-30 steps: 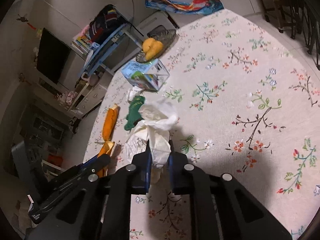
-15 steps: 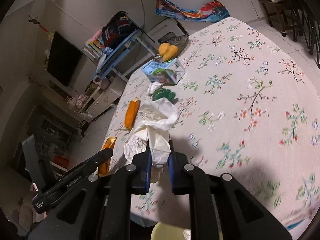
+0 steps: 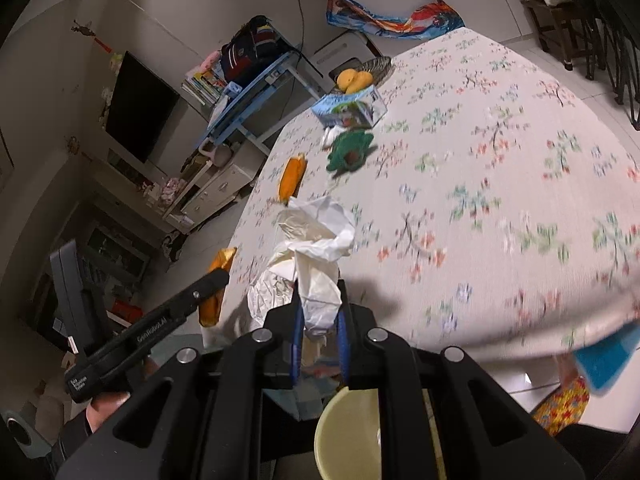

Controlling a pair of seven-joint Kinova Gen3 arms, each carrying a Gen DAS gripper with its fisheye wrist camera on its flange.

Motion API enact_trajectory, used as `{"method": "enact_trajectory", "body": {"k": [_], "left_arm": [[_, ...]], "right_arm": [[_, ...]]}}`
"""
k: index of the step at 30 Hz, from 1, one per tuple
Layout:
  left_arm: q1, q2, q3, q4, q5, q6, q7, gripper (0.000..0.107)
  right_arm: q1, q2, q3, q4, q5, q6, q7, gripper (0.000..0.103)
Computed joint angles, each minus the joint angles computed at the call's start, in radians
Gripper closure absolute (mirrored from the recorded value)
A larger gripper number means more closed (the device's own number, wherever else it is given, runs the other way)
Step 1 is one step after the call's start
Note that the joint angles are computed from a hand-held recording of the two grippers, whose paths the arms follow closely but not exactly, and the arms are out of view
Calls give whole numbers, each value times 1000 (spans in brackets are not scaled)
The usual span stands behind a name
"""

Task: Collect trash
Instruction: 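Carry the white paper over the yellow basin and open the right gripper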

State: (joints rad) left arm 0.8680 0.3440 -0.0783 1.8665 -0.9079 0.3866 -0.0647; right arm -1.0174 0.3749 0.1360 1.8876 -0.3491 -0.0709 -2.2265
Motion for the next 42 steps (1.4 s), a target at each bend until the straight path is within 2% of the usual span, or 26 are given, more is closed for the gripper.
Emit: {"method": "enact_trajectory", "body": {"k": [5,11,16,18,28,31,35,39,42], "left_arm": [[36,-27,-7,41,-57,8,69,91],[28,-53,40,77,-122,32,147,91],[17,-71,86,104,-180,55,209,91],[11,-76,106,112,-199,64,230,91],[-19,-106,186,155,-264,97,312,91],[-27,-110,204,161,-270,103,319,91],[-31,-110,220,163,-272,109,316,91],[-31,-108,226,165,-271,110,313,91],[-30,-108,228,167,-268,111,311,91]], "right_arm": [[-69,-9,46,17,-24,0,3,88],[-99,-11,42,24,-29,10,9,88],[-114,0,29,-7,26,79,-8,88],[-117,12,20,-37,61,136,-20,88],[-28,79,-127,-157,185,357,-78,88],[8,108,-175,-203,217,438,-87,87],[29,126,-220,-230,270,499,-116,86],[58,145,-264,-256,310,548,-157,79],[77,150,-287,-257,329,558,-180,64]]}}
